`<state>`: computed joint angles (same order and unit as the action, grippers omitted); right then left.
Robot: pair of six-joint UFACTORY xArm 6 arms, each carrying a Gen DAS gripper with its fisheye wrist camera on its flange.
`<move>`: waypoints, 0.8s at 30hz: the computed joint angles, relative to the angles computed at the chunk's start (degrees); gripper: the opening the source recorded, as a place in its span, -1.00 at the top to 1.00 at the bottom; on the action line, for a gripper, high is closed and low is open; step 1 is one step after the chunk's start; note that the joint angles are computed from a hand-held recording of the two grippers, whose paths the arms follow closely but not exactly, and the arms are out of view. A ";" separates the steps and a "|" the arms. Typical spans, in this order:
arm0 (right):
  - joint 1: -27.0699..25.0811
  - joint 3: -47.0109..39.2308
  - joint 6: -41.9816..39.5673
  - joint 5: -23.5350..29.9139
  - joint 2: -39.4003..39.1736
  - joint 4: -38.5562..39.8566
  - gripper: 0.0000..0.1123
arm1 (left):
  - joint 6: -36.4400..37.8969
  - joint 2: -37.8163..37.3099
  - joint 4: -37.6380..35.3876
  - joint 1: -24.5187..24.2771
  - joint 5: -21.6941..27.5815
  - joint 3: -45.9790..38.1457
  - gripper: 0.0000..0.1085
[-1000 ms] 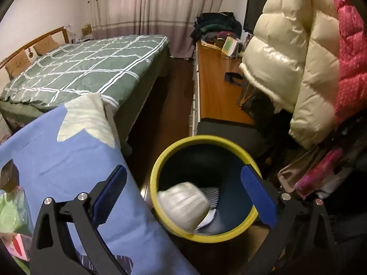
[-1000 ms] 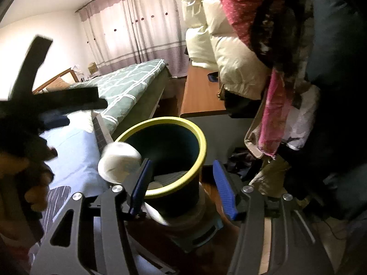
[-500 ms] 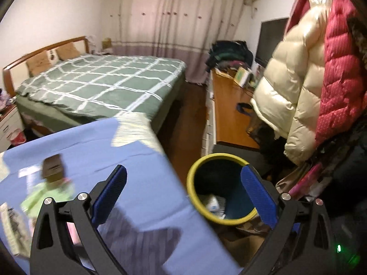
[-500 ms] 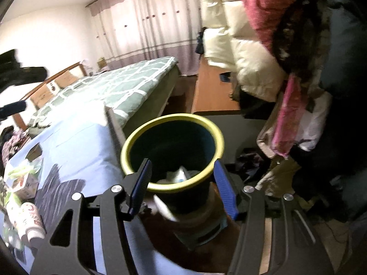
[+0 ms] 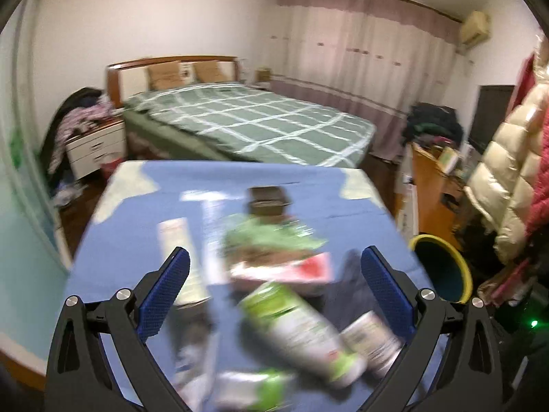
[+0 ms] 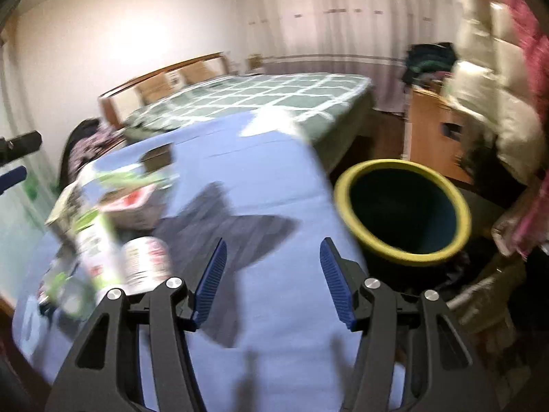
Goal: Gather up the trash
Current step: 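Grasp the white supplement bottle with the right gripper, then lift the supplement bottle and carry it over the yellow-rimmed bin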
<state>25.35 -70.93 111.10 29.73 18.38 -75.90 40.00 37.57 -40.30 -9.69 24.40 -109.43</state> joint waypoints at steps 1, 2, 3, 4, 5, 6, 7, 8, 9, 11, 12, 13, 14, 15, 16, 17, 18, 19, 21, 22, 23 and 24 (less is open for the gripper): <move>0.23 -1.14 -0.97 -0.83 0.93 0.28 0.04 | 0.63 -0.84 -0.43 0.66 -0.74 1.68 -0.81; 0.60 -2.80 -2.70 -1.89 2.29 0.94 0.03 | 1.08 -1.72 -0.81 1.59 -1.49 3.48 -0.81; 0.89 -4.27 -4.30 -2.95 3.52 1.67 0.04 | 1.33 -2.43 -1.18 2.48 -2.08 4.93 -0.81; 1.07 -5.25 -5.38 -3.72 4.39 2.35 0.03 | 1.43 -2.95 -1.42 3.08 -2.70 6.12 -0.81; 1.23 -6.37 -6.81 -4.67 5.42 3.44 0.03 | 1.65 -3.63 -1.74 3.43 -3.44 7.49 -0.81; 1.51 -7.04 -7.63 -5.06 6.05 4.09 0.03 | 1.92 -4.06 -2.23 3.97 -3.95 8.45 -0.81; 1.83 -7.99 -9.17 -5.20 6.91 5.29 0.03 | 2.29 -4.33 -2.79 4.33 -4.20 9.04 -0.81; 2.24 -8.78 -10.60 -4.89 7.63 6.37 0.04 | 2.99 -4.65 -3.70 4.89 -4.17 9.63 -0.81; 2.59 -9.48 -11.86 -4.74 8.30 7.44 0.04 | 3.96 -4.92 -4.75 5.40 -3.95 10.07 -0.81; 2.85 -10.44 -13.37 -4.61 9.38 9.01 0.04 | 5.74 -5.68 -6.57 5.66 -4.24 11.20 -0.81; 2.73 -10.51 -13.64 -4.86 9.63 9.41 0.04 | 6.69 -6.00 -7.46 5.61 -4.43 11.63 -0.81; 2.56 -10.86 -14.09 -5.29 10.10 9.97 0.04 | 8.44 -6.61 -8.99 5.76 -4.34 12.42 -0.81; 2.12 -10.96 -14.02 -6.81 10.48 10.08 0.04 | 9.37 -6.98 -9.77 5.64 -4.23 12.89 -0.81; 1.77 -10.79 -14.34 -8.15 10.58 10.64 0.03 | 10.20 -7.19 -10.36 5.57 -3.84 13.06 -0.81; 1.53 -10.64 -14.41 -8.91 10.65 10.74 0.03 | 10.28 -7.12 -10.30 5.30 -3.75 12.95 -0.81; 1.30 -10.61 -14.56 -9.58 10.82 10.79 0.04 | 10.26 -7.24 -10.18 5.04 -3.87 13.11 -0.81; 1.18 -10.68 -14.74 -10.00 11.04 11.01 0.04 | 10.29 -7.32 -10.10 4.83 -3.94 13.24 -0.81; 0.91 -10.95 -15.10 -10.77 11.50 11.60 0.04 | 10.41 -7.43 -10.12 4.71 -3.82 13.36 -0.81; 0.42 -11.45 -16.22 -12.32 12.36 13.05 0.04 | 10.04 -7.49 -9.68 4.50 -3.79 13.49 -0.81; 0.38 -11.78 -16.50 -12.42 12.70 13.41 0.04 | 9.39 -7.29 -9.11 4.33 -3.78 13.20 -0.81; 0.33 -12.18 -16.99 -12.41 13.09 13.93 0.06 | 9.06 -7.43 -8.82 4.21 -3.82 13.33 -0.81; 0.20 -12.59 -17.80 -12.76 13.55 14.73 0.14 | 8.79 -7.35 -8.56 4.09 -3.82 13.24 -0.81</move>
